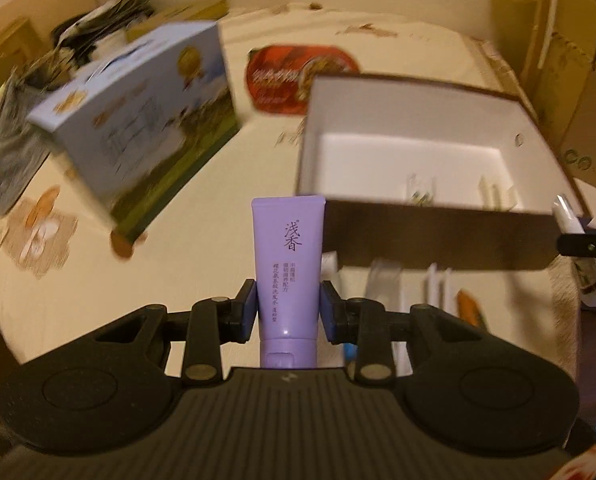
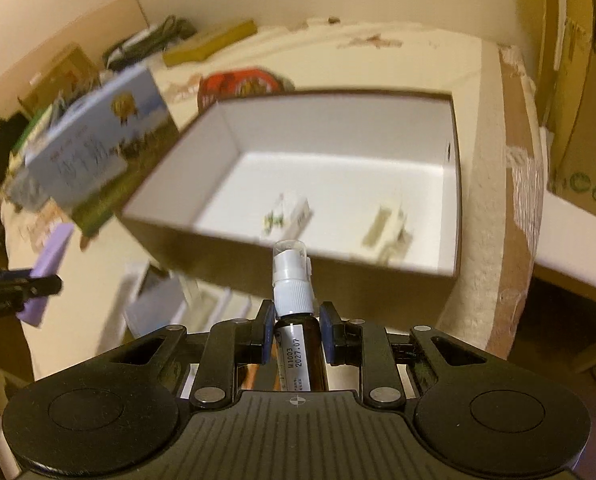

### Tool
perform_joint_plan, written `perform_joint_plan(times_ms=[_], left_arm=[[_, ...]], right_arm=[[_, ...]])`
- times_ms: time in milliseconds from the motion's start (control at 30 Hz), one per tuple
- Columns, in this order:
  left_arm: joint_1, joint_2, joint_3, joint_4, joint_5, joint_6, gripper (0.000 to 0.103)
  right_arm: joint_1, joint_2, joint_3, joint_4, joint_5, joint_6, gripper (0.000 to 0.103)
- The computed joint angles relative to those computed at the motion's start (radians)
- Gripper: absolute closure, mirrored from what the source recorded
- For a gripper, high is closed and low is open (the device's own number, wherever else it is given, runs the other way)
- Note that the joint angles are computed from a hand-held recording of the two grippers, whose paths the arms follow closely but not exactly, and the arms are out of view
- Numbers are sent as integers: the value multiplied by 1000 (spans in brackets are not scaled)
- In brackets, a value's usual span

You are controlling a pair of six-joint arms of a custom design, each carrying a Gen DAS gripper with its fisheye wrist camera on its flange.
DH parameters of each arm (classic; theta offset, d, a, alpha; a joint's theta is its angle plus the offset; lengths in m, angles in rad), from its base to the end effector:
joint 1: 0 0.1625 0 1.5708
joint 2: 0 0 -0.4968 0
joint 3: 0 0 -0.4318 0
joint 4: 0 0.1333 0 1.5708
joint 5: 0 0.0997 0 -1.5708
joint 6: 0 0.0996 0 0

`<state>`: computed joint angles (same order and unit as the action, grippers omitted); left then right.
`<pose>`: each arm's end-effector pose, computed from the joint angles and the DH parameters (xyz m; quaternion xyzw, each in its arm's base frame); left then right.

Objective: Organize rigid objects
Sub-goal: 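Carry the purple tube over the brown box and open the left tool while the right carries the bottle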

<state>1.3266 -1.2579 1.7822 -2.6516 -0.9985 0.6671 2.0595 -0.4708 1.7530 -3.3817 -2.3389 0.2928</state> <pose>0.0232 -0.6814 0.4006 0.3363 0.8624 -0.2007 0.3207 0.3795 -0.5773 -0.0377 -0.0099 -0.9002 0.3617 0.2421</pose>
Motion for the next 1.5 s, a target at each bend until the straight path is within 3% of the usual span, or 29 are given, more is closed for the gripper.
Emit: perform_joint_plan(times_ms=[333,667,1000,1400,1500], left_arm=[[-53,111,-80,13,-47,-8,75],[-68,234,-166,11,-18,-9,75],[-54,331,-241,33,23,-23,75],[-35,377,-269,51,52,-16,73],[-35,376,-264,42,52,-16,64]], right_arm=[[-29,22,-121,-29,7,-39,83],[-72,70,-239,-3,-22,-74,83],[-111,103,-294,95,-39,-40,83],[-139,116,-293,184,-35,30,83],[-140,115,-289,186,-32,43,83]])
